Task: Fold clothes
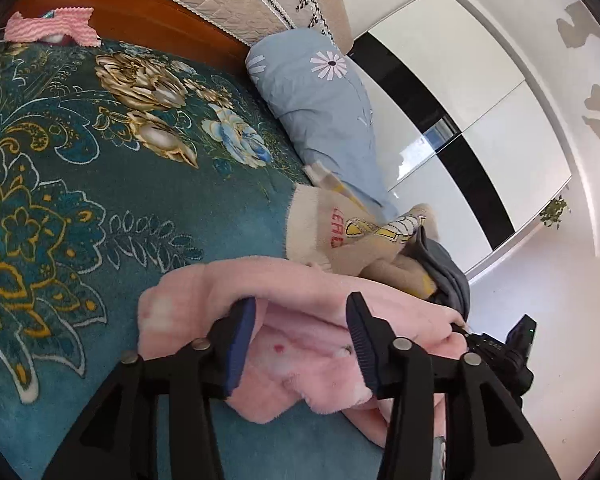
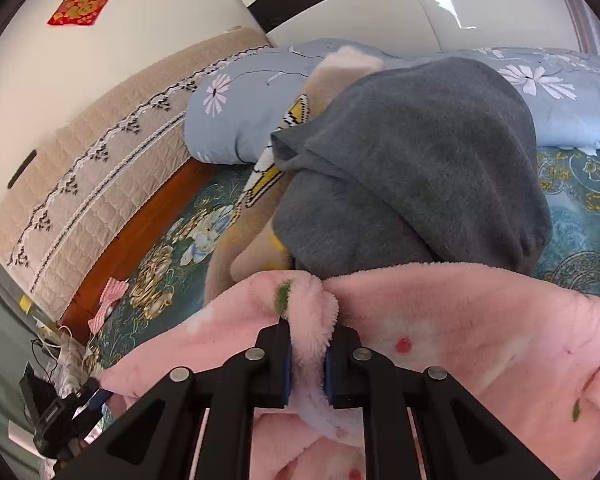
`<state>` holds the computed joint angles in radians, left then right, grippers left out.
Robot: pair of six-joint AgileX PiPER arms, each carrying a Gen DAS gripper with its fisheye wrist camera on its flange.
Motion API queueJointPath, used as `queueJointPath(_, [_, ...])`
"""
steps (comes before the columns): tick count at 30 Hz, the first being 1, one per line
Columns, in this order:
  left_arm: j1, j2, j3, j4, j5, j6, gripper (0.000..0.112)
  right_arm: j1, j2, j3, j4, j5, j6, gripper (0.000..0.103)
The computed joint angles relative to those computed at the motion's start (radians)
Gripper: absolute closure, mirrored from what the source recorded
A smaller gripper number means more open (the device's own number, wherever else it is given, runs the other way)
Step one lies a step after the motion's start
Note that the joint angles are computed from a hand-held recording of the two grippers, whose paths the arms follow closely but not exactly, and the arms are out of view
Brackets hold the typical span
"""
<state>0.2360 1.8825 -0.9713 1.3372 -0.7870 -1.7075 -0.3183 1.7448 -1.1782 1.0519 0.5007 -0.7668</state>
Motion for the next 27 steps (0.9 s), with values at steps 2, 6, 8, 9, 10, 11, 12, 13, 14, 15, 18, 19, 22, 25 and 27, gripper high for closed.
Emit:
queueJointPath(2, [0.044, -0.027, 0.06, -0.046, -0.023, 0.056, 0.052, 0.013, 0.021, -0.038, -0.089, -0.014, 0.09, 0.09])
queueJointPath(6, [0.083, 0.013, 0.049, -0.007, -0.011, 0.001, 0.05, 0.045, 0.029, -0.102, -0.293, 0.008, 0.302, 0.089])
queueJointPath(8, [0.084, 0.061, 0.004, 0.048, -0.006, -0.059, 0.049, 0.06, 0.007, -0.115, -0.367, 0.038, 0.362, 0.086])
queueJointPath(9, [0.075, 0.086, -0.024, 0.069, 0.0, -0.08, 0.049, 0.061, -0.01, -0.113, -0.388, 0.052, 0.365, 0.083])
queueJointPath(10, [0.064, 0.11, -0.054, 0.094, 0.01, -0.104, 0.048, 0.061, -0.027, -0.113, -0.409, 0.067, 0.368, 0.079])
queueJointPath(11, [0.047, 0.127, -0.082, 0.129, 0.03, -0.134, 0.048, 0.06, -0.047, -0.112, -0.427, 0.084, 0.37, 0.075])
queueJointPath(12, [0.027, 0.141, -0.11, 0.173, 0.053, -0.17, 0.048, 0.052, -0.079, -0.099, -0.44, 0.092, 0.37, 0.065])
queueJointPath(13, [0.007, 0.156, -0.139, 0.22, 0.074, -0.211, 0.048, 0.042, -0.116, -0.08, -0.449, 0.097, 0.368, 0.054])
queueJointPath(14, [-0.01, 0.169, -0.16, 0.252, 0.087, -0.232, 0.048, 0.03, -0.153, -0.063, -0.458, 0.103, 0.365, 0.05])
queueJointPath(15, [-0.024, 0.178, -0.17, 0.257, 0.092, -0.224, 0.048, 0.013, -0.196, -0.036, -0.449, 0.109, 0.353, 0.048])
queueJointPath(18, [-0.04, 0.188, -0.158, 0.187, 0.083, -0.14, 0.05, -0.035, -0.338, 0.075, -0.378, 0.147, 0.285, 0.048])
queueJointPath(19, [-0.04, 0.192, -0.153, 0.162, 0.075, -0.118, 0.05, -0.047, -0.379, 0.119, -0.34, 0.175, 0.24, 0.048])
queueJointPath(22, [-0.028, 0.211, -0.143, 0.103, 0.042, -0.076, 0.059, 0.0, -0.426, 0.268, -0.308, 0.192, 0.192, 0.048])
queueJointPath(25, [0.0, 0.218, -0.12, 0.06, -0.007, -0.029, 0.063, 0.077, -0.403, 0.397, -0.259, 0.146, 0.173, 0.048])
queueJointPath(27, [0.026, 0.216, -0.096, 0.036, -0.051, 0.017, 0.064, 0.11, -0.351, 0.466, -0.141, 0.087, 0.112, 0.048])
